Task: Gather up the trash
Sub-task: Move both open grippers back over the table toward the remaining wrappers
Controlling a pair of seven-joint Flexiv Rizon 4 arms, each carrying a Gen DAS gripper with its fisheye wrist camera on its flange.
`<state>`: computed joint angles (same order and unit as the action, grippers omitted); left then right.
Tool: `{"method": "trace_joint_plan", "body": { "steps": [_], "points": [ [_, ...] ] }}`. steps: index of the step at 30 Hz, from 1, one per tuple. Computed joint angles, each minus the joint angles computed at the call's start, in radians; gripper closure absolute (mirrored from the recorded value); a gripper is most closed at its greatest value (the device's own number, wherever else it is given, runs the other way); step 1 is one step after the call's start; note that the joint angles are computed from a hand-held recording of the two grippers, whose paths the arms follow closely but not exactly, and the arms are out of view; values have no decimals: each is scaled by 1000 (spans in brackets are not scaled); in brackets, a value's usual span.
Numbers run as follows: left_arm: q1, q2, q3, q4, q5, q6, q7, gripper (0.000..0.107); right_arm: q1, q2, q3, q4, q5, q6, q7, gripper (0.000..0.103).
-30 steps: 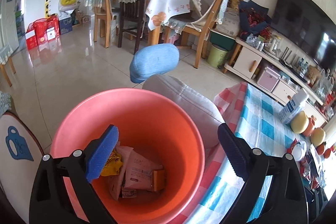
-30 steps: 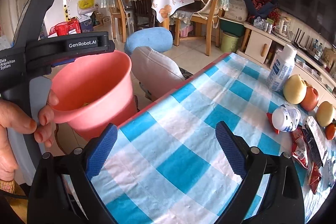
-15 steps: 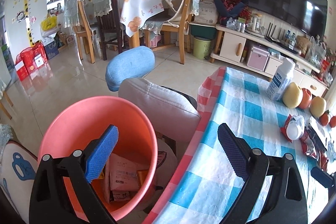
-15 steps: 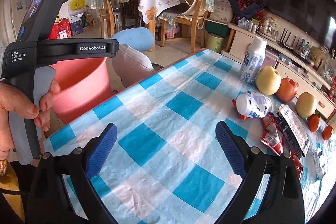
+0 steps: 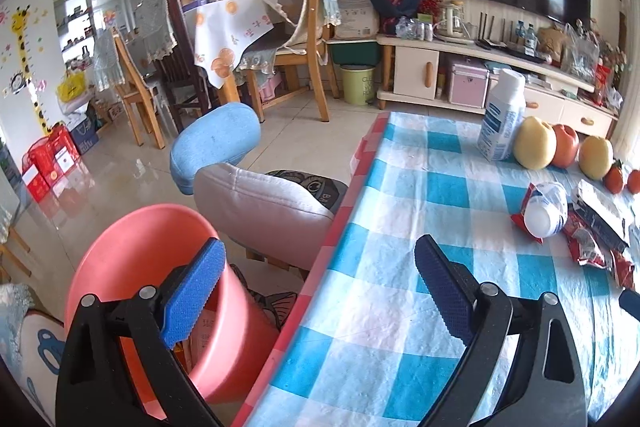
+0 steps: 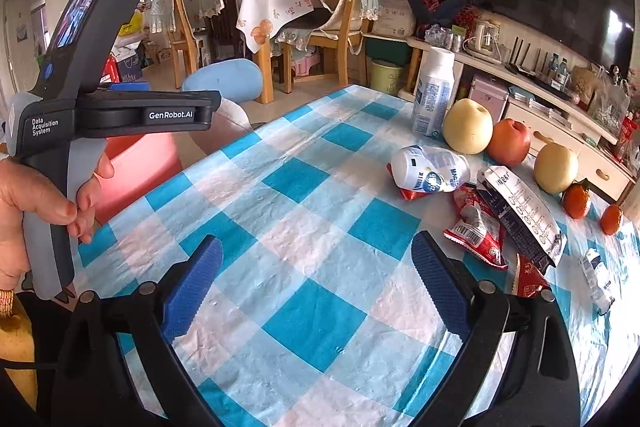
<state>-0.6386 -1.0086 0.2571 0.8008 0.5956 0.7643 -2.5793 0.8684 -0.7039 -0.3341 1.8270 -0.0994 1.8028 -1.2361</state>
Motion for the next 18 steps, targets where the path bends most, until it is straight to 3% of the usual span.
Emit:
{"method": "trace_joint_plan", "body": {
  "steps": [11, 18],
  "points": [
    [13, -83, -43, -122, -63, 29, 114, 12, -147, 34, 122, 20, -16, 7, -8, 6],
    [29, -151, -89, -205, -152, 83, 231, 12, -195, 72, 125, 60, 10, 32, -3, 6]
  ]
}}
